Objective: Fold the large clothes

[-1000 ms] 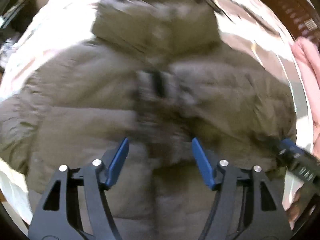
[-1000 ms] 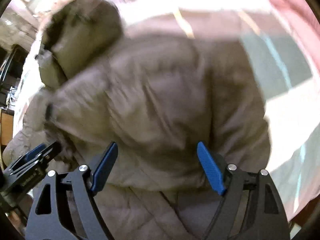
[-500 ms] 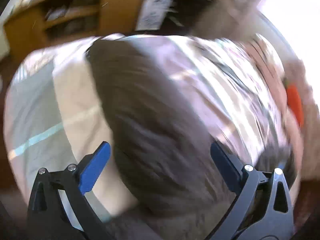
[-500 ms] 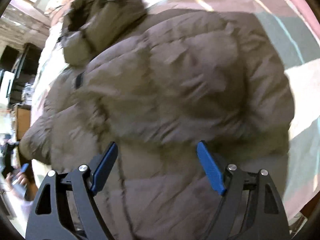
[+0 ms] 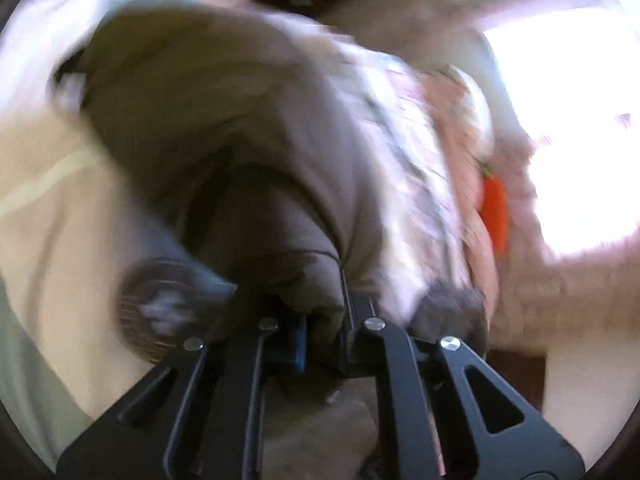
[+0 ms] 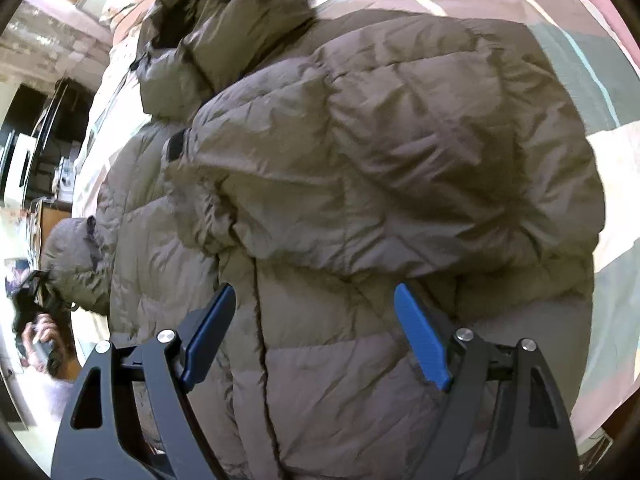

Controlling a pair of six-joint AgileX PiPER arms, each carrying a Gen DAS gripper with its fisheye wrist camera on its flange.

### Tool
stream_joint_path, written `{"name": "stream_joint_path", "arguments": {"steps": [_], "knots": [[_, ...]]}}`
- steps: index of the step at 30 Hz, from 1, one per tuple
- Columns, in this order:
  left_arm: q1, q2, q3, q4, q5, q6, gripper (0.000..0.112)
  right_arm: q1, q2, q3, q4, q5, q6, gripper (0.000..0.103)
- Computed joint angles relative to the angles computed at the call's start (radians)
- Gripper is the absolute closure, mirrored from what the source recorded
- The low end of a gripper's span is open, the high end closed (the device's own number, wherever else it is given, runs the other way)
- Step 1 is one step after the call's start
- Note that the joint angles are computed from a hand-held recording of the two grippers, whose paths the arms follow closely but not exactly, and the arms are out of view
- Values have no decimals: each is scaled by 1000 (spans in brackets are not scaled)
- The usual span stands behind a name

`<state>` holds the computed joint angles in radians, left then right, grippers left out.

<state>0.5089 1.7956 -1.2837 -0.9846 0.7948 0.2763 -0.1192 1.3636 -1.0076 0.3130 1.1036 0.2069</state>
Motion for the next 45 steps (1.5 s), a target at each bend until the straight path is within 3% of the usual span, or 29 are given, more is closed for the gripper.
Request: {"name": "stream_joint_path", "arguments": {"steps": [2, 5, 7, 11, 16, 19, 21, 24, 28, 30, 34, 38, 42, 45], "knots": [[-129, -84, -39, 102, -9, -10, 102, -36, -4, -7, 11, 9, -8, 21], [-417, -188, -72, 391, -25, -127, 102, -77, -11, -15, 35, 25, -27, 21], [-617, -198, -85, 530, 53, -123, 102, -89, -15, -24, 35, 29, -26, 21], [-995, -189, -30, 830, 136, -258, 99, -128, -19, -44, -5, 30, -8, 21], [-1196, -168, 21, 1026, 181, -359, 81, -203, -22, -61, -26, 22, 1, 21], [-1190, -176, 15, 1051, 215, -363, 73, -230, -31, -63, -8, 19, -15, 19], [-1114, -191, -13, 1011, 233, -347, 53, -238, -40, -54, -3, 6, -13, 14], [-1008, -203, -39, 950, 226, -385, 37, -245, -39, -30, 49, -8, -28, 14], [-909, -185, -70, 862, 277, -366, 36, -288, 2, 15, 282, 26, -184, 12], [-880, -196, -71, 799, 293, -323, 36, -268, 12, 21, 308, 24, -197, 12], [-881, -224, -65, 878, 237, -398, 25, -219, 35, 29, 319, -18, -182, 12], [-787, -116, -88, 696, 292, -341, 25, -233, 79, 56, 435, -68, -211, 12], [-802, -51, -84, 694, 314, -341, 25, -162, 123, 12, 413, -154, -199, 13], [-796, -11, -70, 611, 345, -272, 27, -89, 137, -33, 323, -137, -142, 53]]}}
